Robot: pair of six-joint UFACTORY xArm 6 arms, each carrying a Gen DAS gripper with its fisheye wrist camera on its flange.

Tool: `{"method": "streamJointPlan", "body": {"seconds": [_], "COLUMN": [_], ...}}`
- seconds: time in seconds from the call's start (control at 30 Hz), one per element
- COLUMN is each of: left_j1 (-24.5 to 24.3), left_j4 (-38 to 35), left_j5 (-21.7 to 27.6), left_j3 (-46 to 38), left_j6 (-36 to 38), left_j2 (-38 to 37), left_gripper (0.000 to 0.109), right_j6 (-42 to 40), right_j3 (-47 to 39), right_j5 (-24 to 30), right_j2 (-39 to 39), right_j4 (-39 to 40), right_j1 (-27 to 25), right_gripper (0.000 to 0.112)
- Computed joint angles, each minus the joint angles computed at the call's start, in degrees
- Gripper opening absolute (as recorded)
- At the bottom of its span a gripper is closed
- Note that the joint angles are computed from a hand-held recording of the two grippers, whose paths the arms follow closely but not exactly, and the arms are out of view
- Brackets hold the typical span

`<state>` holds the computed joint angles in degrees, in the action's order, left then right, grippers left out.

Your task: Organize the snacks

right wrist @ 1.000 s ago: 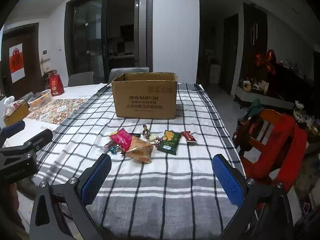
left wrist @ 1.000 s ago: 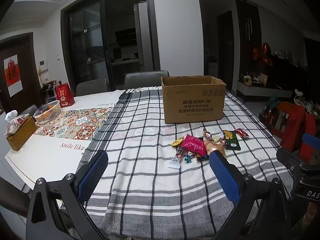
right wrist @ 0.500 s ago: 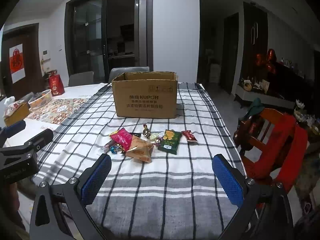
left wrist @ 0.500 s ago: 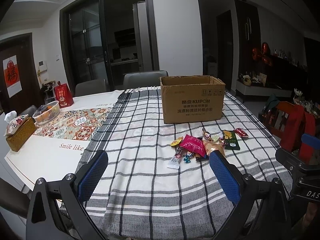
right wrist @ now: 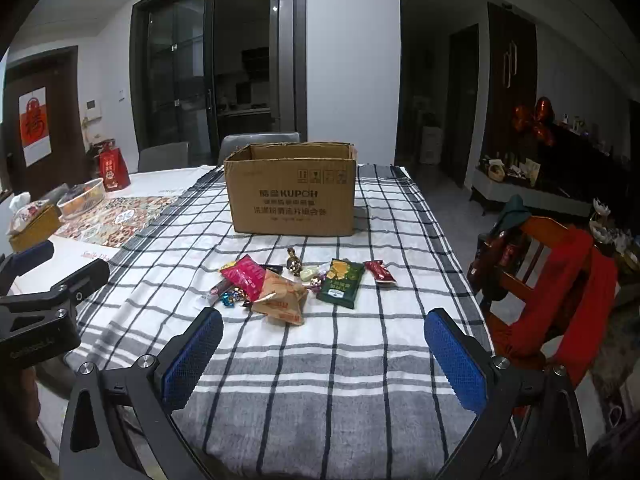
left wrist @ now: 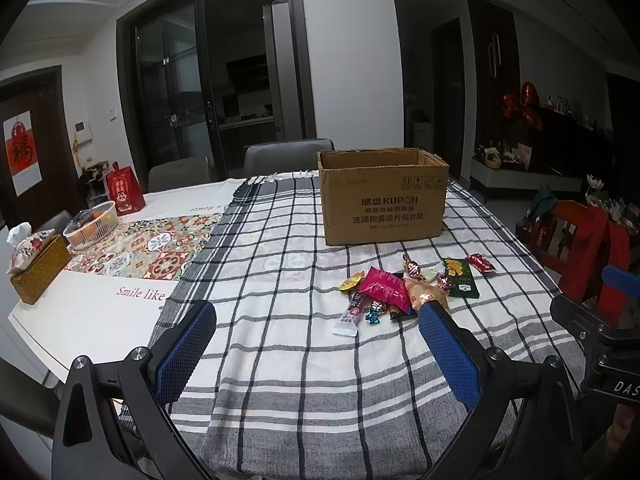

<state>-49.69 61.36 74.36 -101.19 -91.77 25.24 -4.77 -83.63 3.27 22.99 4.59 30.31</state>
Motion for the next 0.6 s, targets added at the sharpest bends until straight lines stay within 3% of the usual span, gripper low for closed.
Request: {"method": "streamJointPlan", "body": {"seconds": [0.6], "left_j1": [0.0], "left_j4": [-0.2], "left_j5": [0.0], "left_j3": [-0.3], "left_j6": [0.1], "left_j2": [0.3], "left_gripper": [0.103], "right_j6": [-0.9], "right_j3": [-0.2], "right_j5": [0.3], "right_j2": [0.0], "right_j4": [1.0], "right_j1": [0.0], "right_gripper": [0.102]}}
